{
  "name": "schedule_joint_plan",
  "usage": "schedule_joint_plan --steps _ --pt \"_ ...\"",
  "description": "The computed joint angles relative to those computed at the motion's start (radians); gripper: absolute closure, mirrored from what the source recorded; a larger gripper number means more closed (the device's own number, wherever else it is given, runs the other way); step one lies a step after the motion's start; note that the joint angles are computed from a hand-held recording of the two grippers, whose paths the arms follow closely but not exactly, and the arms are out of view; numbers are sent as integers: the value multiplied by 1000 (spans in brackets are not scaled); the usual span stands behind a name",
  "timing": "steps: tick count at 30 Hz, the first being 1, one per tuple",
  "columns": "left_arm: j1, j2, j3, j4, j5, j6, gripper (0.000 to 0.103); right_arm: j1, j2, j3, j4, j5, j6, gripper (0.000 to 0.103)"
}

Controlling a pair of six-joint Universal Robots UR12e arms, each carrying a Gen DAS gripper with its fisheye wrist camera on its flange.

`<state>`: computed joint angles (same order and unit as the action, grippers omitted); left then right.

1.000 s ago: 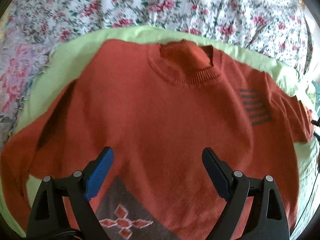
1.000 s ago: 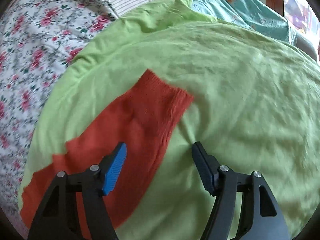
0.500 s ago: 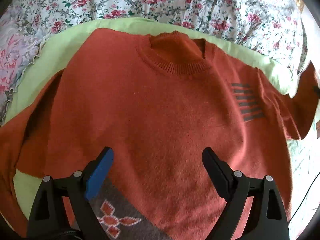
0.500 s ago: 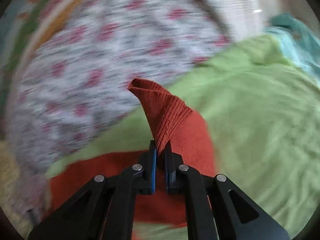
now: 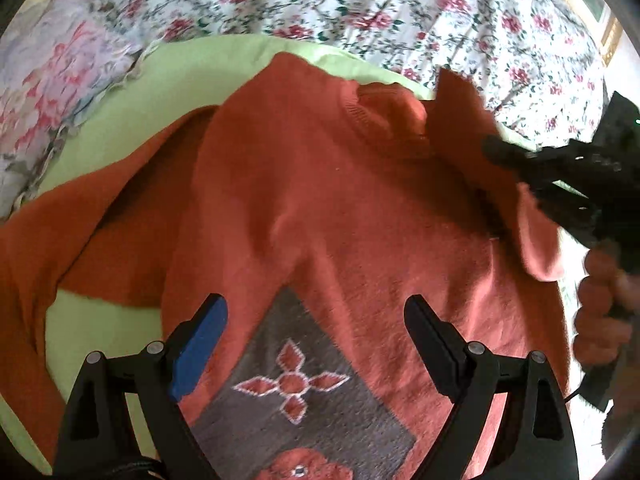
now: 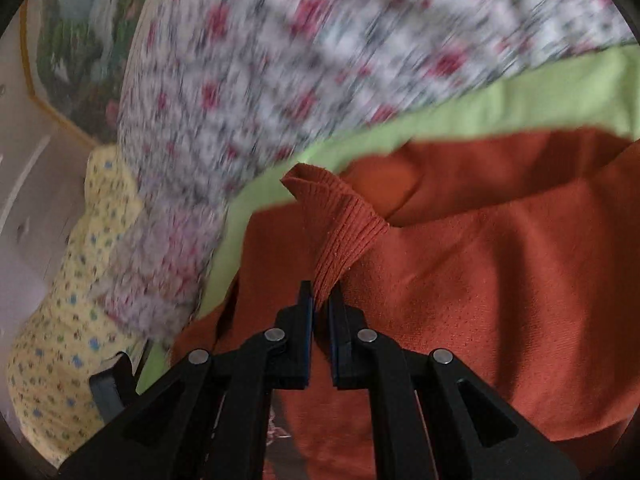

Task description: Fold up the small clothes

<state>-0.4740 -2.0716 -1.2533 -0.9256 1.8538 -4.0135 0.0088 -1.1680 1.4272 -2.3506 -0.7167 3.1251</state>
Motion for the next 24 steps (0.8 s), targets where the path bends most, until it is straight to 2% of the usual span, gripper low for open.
schedule_joint_plan --steps 2,6,9,10,11,13,17,22,23,24 --pt "4 3 -10 6 -10 -11 12 25 18 -22 54 0 -35 95" --pt "9 -4 -11 30 -35 -13 12 38 30 -26 167 15 -105 95" --pt "12 -27 14 33 -51 7 12 39 41 -39 259 25 -143 89" --pt "15 -38 26 33 -62 13 12 41 45 -46 283 10 -143 74" --pt "18 -45 34 38 -73 16 12 37 44 -47 300 5 -143 53" --pt "27 -65 55 44 -106 20 12 24 38 -31 276 32 -119 37" --pt "48 -109 105 26 -161 -1 12 -10 10 4 164 60 -58 37" --pt "61 -146 139 78 -141 -59 13 -66 -39 67 27 33 55 37" --pt "63 -155 147 106 -136 -71 15 -70 -47 76 12 17 69 37" --pt "64 -161 151 133 -133 -73 26 -76 -56 89 -8 -2 86 37"
